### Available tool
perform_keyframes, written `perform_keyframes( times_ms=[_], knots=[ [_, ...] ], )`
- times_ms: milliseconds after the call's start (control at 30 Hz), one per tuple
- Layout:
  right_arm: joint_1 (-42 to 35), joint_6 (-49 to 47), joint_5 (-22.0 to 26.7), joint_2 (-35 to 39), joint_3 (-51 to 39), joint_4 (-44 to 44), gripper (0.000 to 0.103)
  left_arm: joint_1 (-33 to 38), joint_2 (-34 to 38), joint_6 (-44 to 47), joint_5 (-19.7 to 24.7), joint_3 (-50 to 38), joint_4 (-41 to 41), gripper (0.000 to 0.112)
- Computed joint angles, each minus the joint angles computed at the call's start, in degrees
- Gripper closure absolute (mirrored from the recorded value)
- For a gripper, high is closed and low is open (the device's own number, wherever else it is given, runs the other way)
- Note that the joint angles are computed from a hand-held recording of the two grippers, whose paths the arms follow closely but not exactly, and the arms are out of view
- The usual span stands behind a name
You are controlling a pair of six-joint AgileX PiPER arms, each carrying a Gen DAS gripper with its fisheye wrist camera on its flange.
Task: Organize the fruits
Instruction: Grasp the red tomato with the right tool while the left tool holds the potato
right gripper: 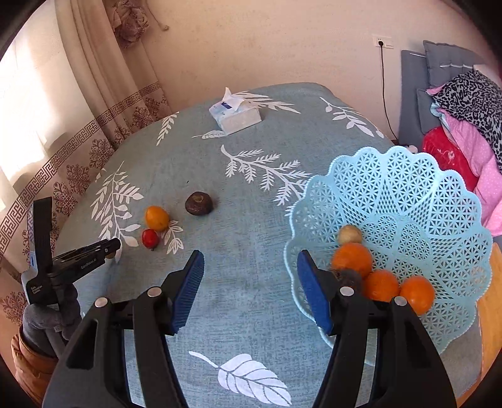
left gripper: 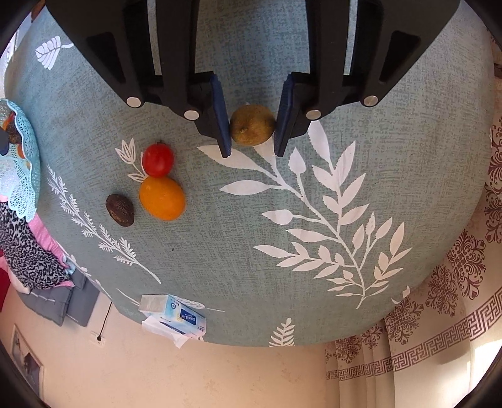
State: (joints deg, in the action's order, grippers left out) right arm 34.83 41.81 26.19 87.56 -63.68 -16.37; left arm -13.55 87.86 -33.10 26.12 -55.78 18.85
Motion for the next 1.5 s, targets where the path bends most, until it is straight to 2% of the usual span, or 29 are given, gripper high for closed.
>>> perform_keyframes(
  times_ms=[133, 233, 433, 700, 867, 933, 1000, 1233, 1333, 1400, 1500],
  knots=[
    [2.7, -4.4, 1.8, 6.1, -7.7, 3.4, 0.04, 1.5, -4.0, 2.9, -0.3, 1.9, -3.0, 0.084],
    [2.8, -12.1, 4.5, 12.3, -15.3, 12.2, 0.04, 2.1, -6.7, 5.1, -0.7, 3.3, -5.2, 0.084],
    [4.1, -20.4, 13.1, 25.2, -33.0, 22.6, 0.04, 3.9, -10.4, 11.5, -1.8, 5.6, -11.9, 0.084],
    [6.3, -18.7, 26.3, 41.1, -57.1, 19.7, 0.041, 8.3, -11.2, 23.2, -0.9, 5.4, -23.2, 0.084],
    [7.5, -17.7, 32.8, 47.9, -67.9, 16.8, 0.053, 9.5, -11.8, 25.2, -0.5, 5.2, -25.4, 0.084],
    [8.0, -17.4, 33.8, 48.9, -69.7, 14.7, 0.061, 9.9, -11.9, 26.1, -0.4, 5.2, -26.3, 0.084],
    [7.9, -17.1, 34.0, 48.4, -69.3, 14.5, 0.077, 9.9, -11.9, 26.2, -0.2, 5.3, -26.6, 0.084],
    [7.6, -16.9, 26.2, 38.5, -56.0, 14.0, 0.08, 9.6, -12.4, 25.8, -0.4, 5.5, -26.4, 0.084],
    [6.9, -17.0, 27.3, 39.1, -57.0, 15.6, 0.076, 9.5, -12.5, 25.5, -0.3, 5.6, -26.3, 0.084],
    [6.8, -16.1, 28.1, 40.6, -58.4, 15.2, 0.069, 9.2, -12.4, 24.9, -0.5, 5.7, -25.7, 0.084],
    [6.4, -16.4, 29.6, 43.7, -61.5, 17.4, 0.069, 8.6, -11.4, 24.2, -0.8, 5.6, -25.1, 0.084]
  ],
)
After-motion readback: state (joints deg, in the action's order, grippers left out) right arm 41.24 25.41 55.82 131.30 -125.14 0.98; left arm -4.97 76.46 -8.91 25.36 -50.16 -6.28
